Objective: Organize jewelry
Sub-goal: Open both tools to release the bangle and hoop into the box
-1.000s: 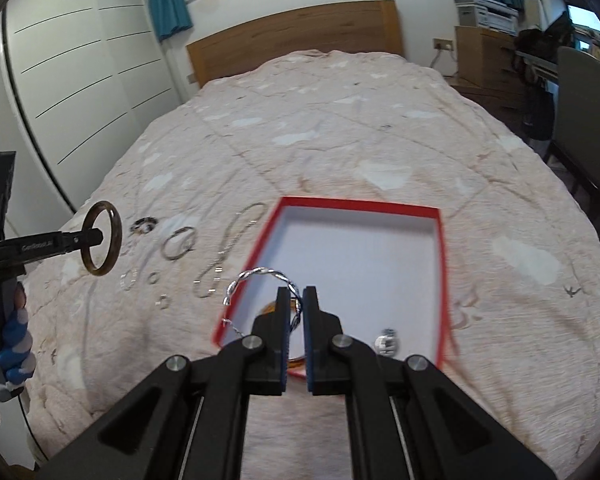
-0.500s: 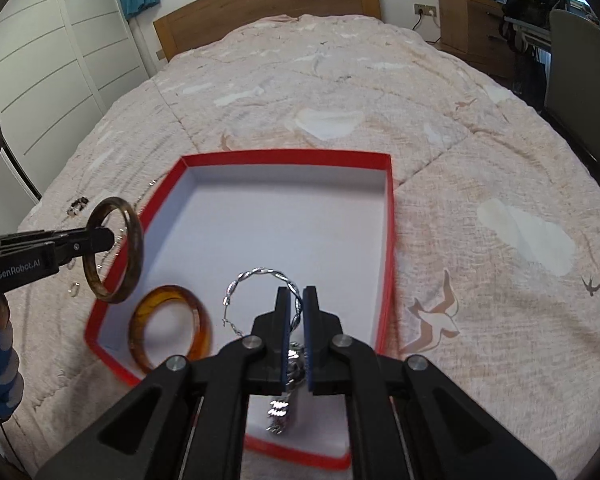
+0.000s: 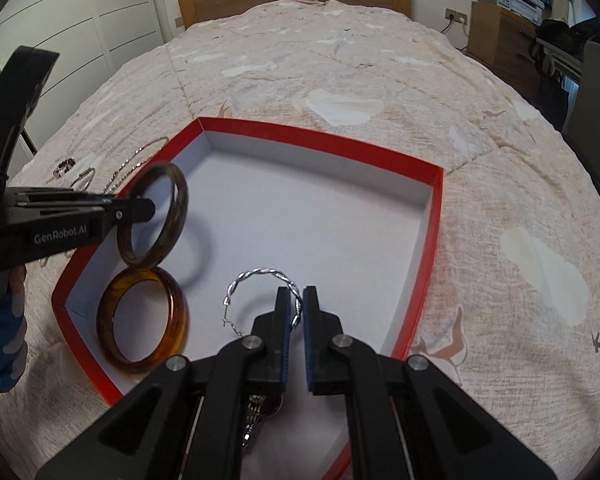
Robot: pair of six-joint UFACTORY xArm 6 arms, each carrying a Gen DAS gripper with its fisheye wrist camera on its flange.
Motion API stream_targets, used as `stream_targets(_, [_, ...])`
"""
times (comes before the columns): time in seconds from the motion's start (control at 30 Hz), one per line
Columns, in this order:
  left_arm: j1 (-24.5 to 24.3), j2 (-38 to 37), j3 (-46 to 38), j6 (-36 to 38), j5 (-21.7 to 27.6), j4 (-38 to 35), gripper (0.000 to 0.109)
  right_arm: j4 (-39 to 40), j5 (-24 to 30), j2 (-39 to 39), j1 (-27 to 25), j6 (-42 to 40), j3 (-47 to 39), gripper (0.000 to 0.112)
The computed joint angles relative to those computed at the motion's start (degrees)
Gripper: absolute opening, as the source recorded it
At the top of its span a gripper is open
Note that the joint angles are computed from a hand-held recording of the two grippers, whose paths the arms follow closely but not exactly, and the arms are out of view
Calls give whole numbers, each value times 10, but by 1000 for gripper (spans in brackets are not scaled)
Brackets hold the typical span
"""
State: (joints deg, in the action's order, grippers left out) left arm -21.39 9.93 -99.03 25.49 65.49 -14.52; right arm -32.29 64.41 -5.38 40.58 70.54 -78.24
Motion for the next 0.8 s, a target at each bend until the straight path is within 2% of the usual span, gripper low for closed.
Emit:
stream_targets(0.07, [-1, -15, 29, 3, -21, 2, 15, -1, 2, 1, 1, -3, 0, 6])
stream_targets(0.17, [4, -10, 21, -9, -10, -7, 20, -2, 7, 5, 1, -9, -6, 7])
stream_targets(0.23, [9, -3, 12, -20, -1, -10, 32, -4, 15, 10, 2, -12, -12, 7])
stream_targets(0.33, [16, 2, 4, -31, 8, -10, 44, -6, 24, 14, 4, -11, -19, 7])
stream_targets(0.43, [26, 10, -11, -42, 30, -25, 46, -8, 31, 14, 5, -6, -23, 14])
stream_targets(0.5, [30, 7, -11, -41, 35, -28, 46, -10, 31, 9, 6, 1, -21, 23])
stream_targets(0.8, [52, -7, -7, -42, 72, -51, 48, -29, 80, -9, 32, 35, -33, 26])
